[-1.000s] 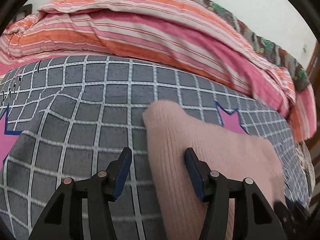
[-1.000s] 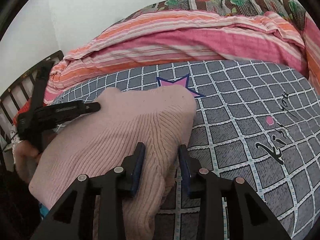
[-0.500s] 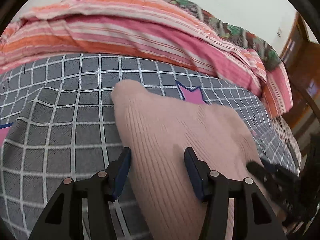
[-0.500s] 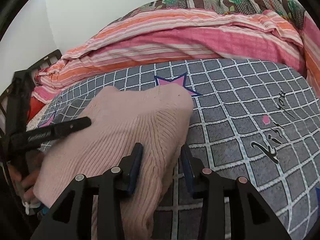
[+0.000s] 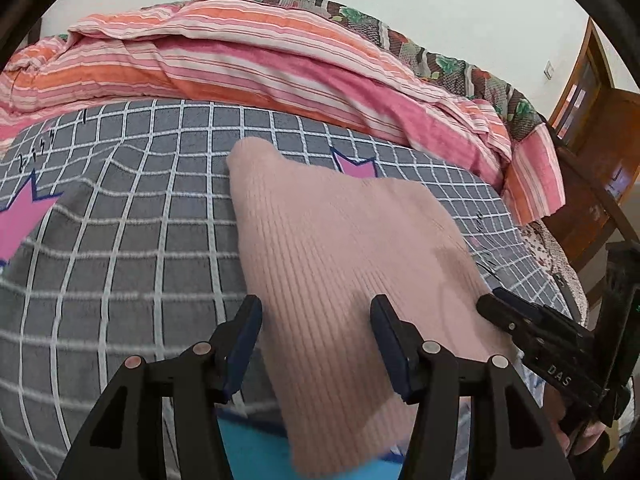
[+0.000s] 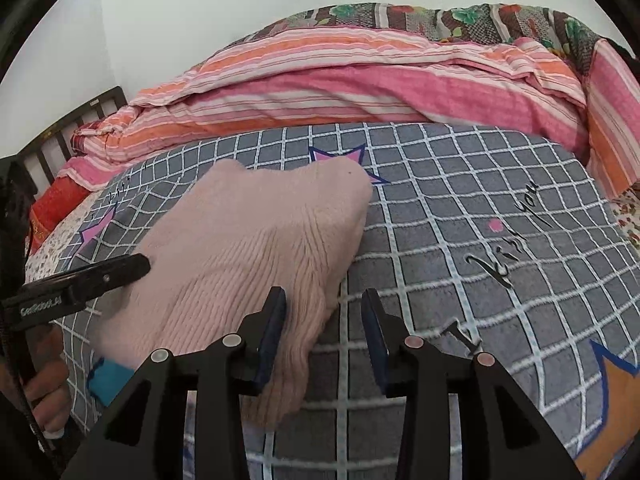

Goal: Fold small clothes

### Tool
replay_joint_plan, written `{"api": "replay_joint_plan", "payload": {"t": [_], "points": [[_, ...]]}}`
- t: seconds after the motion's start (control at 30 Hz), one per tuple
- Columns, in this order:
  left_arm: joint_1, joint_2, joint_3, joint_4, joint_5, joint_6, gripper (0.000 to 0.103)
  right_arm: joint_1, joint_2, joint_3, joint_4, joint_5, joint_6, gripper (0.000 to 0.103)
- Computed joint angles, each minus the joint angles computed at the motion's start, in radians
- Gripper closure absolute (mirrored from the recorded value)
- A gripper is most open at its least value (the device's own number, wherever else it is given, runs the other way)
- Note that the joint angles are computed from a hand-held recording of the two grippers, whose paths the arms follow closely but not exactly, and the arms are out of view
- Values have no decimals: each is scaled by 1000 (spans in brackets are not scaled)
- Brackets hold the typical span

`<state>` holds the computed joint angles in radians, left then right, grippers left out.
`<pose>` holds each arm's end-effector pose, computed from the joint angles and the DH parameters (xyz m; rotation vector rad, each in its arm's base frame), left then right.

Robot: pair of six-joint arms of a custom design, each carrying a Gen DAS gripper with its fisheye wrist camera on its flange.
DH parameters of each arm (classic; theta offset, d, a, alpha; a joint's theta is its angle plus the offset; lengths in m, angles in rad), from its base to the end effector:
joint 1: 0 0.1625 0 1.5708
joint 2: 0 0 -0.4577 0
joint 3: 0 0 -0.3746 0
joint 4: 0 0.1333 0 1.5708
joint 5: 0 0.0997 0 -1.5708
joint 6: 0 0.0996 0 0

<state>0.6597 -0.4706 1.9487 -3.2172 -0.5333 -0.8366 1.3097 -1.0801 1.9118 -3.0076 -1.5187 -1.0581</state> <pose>-0.2999 -0.5098 -0.0362 -0.0255 2.3452 -1.1524 -0.0228 -0.6218 0.2642 1.0766 -2.5001 0.7149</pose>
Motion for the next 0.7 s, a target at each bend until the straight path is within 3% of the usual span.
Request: {"api": "replay_joint_plan", "payload": {"t": [0.33, 0.5, 0.6, 0.7], "points": [[-100, -29, 18, 274, 42, -251, 48, -23, -109, 69, -48, -3, 7, 64], [-174, -64, 5, 517, 71, -433, 46, -28, -182, 86, -6, -6, 43, 62], [-217, -88, -11, 684, 83, -557, 42, -37, -229, 104, 5, 13, 45, 53], [-252, -109, -34, 851, 77, -676, 41, -36, -272, 111, 52, -5, 48, 52]]}}
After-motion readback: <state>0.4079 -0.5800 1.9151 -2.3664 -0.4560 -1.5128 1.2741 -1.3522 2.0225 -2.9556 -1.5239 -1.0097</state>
